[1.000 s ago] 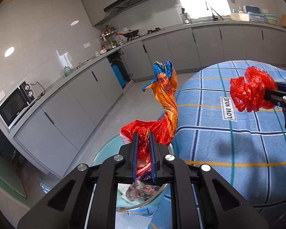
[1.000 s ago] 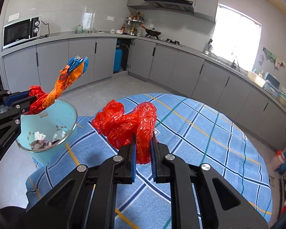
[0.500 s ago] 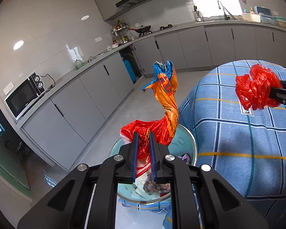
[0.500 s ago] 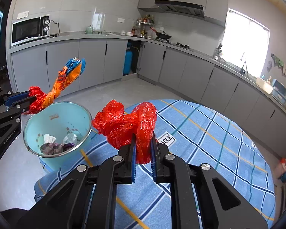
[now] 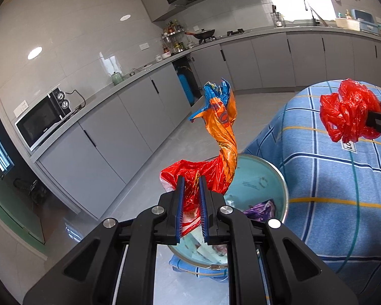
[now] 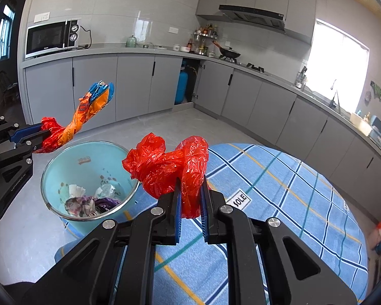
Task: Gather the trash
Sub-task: 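Carry the orange-blue wrapper and red plastic bag over the blue bin with both tools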
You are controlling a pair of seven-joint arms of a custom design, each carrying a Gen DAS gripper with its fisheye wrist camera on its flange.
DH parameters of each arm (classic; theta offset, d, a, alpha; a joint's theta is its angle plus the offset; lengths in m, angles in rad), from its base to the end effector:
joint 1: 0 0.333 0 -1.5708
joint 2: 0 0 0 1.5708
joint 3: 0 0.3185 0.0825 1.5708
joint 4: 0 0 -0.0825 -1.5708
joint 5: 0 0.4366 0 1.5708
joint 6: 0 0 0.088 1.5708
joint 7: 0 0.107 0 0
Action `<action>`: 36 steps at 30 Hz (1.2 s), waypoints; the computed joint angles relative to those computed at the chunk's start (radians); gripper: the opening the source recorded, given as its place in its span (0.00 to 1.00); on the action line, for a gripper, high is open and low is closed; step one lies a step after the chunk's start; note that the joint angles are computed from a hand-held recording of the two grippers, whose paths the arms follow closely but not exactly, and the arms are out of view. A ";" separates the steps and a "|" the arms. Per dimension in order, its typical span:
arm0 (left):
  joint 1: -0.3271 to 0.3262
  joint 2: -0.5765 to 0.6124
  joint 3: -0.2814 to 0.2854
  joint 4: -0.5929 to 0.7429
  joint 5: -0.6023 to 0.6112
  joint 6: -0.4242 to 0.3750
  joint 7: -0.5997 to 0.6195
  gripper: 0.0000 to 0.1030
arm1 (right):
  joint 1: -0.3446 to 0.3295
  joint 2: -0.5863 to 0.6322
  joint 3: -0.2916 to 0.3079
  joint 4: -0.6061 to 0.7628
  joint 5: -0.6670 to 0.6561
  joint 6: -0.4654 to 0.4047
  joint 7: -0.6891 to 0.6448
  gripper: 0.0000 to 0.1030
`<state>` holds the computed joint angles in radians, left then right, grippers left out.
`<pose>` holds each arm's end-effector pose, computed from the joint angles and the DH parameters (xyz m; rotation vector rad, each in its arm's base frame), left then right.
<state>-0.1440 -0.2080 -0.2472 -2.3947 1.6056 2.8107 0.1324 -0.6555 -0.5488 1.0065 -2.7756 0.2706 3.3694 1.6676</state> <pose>0.4663 -0.2453 0.3947 -1.2038 1.8306 -0.6308 0.4388 0.1169 0.3843 -1.7501 1.5632 -1.0671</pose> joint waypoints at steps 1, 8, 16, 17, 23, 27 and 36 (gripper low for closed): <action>0.002 0.001 0.002 0.000 0.000 -0.001 -0.001 0.11 | -0.003 0.002 0.004 0.003 -0.001 0.001 -0.001 0.13; 0.012 0.001 0.007 -0.003 0.007 -0.024 -0.014 0.11 | -0.031 0.024 0.047 0.036 -0.010 0.004 -0.012 0.13; 0.027 0.009 0.018 -0.001 -0.009 -0.034 -0.005 0.11 | -0.075 0.049 0.096 0.072 -0.022 0.005 -0.019 0.13; 0.029 0.009 0.018 -0.001 -0.011 -0.037 -0.002 0.11 | -0.079 0.051 0.100 0.075 -0.024 0.005 -0.020 0.13; 0.037 0.011 0.022 -0.003 -0.013 -0.052 -0.004 0.11 | -0.092 0.078 0.112 0.095 -0.038 0.010 -0.040 0.13; 0.045 0.011 0.027 -0.004 -0.013 -0.050 0.000 0.11 | -0.113 0.086 0.138 0.115 -0.040 0.006 -0.048 0.13; 0.059 0.024 0.037 0.007 -0.024 -0.054 0.008 0.11 | -0.186 0.119 0.212 0.158 -0.070 0.010 -0.049 0.13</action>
